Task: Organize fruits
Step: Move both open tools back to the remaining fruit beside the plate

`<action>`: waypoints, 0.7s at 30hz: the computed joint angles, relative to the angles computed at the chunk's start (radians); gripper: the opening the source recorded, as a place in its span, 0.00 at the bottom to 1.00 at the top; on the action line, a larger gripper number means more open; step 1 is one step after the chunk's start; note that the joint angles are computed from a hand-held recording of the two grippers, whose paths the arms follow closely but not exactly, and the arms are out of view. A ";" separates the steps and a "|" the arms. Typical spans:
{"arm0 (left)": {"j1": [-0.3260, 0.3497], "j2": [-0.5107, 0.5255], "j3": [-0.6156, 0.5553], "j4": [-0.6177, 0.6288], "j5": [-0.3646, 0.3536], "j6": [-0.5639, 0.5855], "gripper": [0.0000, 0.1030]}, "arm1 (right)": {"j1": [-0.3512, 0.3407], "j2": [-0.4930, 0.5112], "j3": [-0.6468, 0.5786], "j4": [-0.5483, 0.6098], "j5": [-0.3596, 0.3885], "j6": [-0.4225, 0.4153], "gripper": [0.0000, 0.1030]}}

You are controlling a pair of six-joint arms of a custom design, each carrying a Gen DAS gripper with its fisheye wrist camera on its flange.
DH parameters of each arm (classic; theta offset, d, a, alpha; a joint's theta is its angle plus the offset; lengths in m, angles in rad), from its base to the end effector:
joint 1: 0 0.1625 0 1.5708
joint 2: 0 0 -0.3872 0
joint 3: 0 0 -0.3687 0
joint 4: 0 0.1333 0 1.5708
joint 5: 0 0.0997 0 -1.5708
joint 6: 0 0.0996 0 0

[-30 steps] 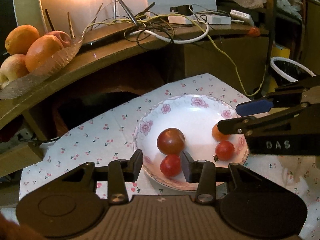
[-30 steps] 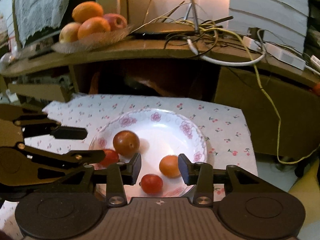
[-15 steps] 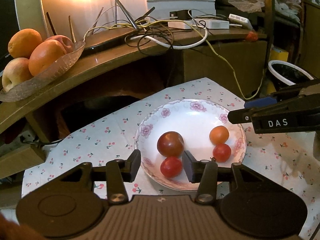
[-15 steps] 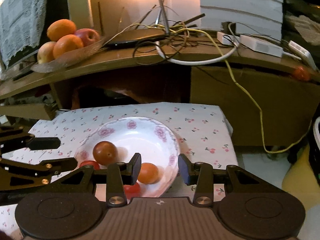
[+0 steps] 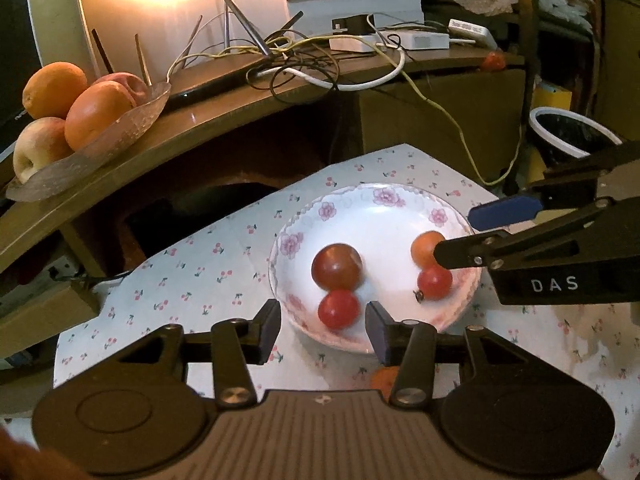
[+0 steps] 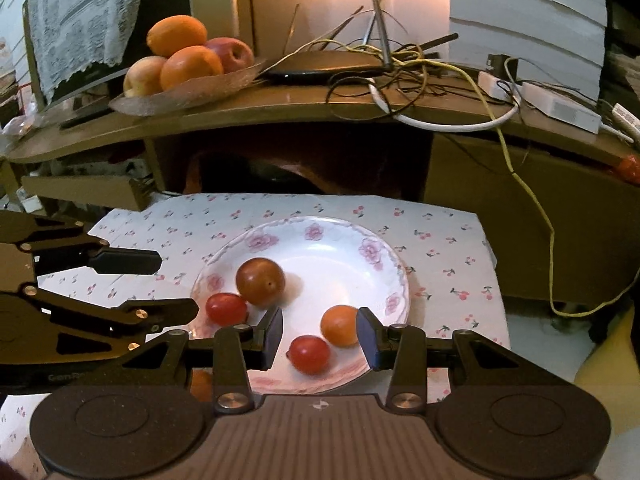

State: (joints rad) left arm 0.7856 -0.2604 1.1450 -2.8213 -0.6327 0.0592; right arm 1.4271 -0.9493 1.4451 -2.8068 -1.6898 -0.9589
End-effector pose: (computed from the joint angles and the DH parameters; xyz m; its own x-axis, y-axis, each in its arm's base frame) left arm -0.3593 -0.6616 -0.0424 -0.5821 0.2527 -0.7729 0.6958 0.6466 -0.3126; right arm 0.0214 -0.7003 0.2961 -0.6444 -0.4709 0.6024 -0.7343 0.6010 -0.3157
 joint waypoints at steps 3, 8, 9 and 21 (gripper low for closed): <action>-0.011 -0.017 0.036 0.005 0.017 -0.021 0.51 | 0.004 -0.013 0.021 -0.006 -0.003 -0.021 0.39; -0.022 -0.045 0.084 0.024 0.030 -0.068 0.51 | 0.009 -0.034 0.055 -0.001 -0.003 -0.041 0.39; -0.023 -0.050 0.092 0.026 0.031 -0.074 0.51 | 0.010 -0.038 0.061 -0.001 -0.003 -0.047 0.39; -0.035 -0.112 0.192 0.058 0.048 -0.155 0.52 | 0.024 -0.060 0.111 0.005 -0.004 -0.072 0.40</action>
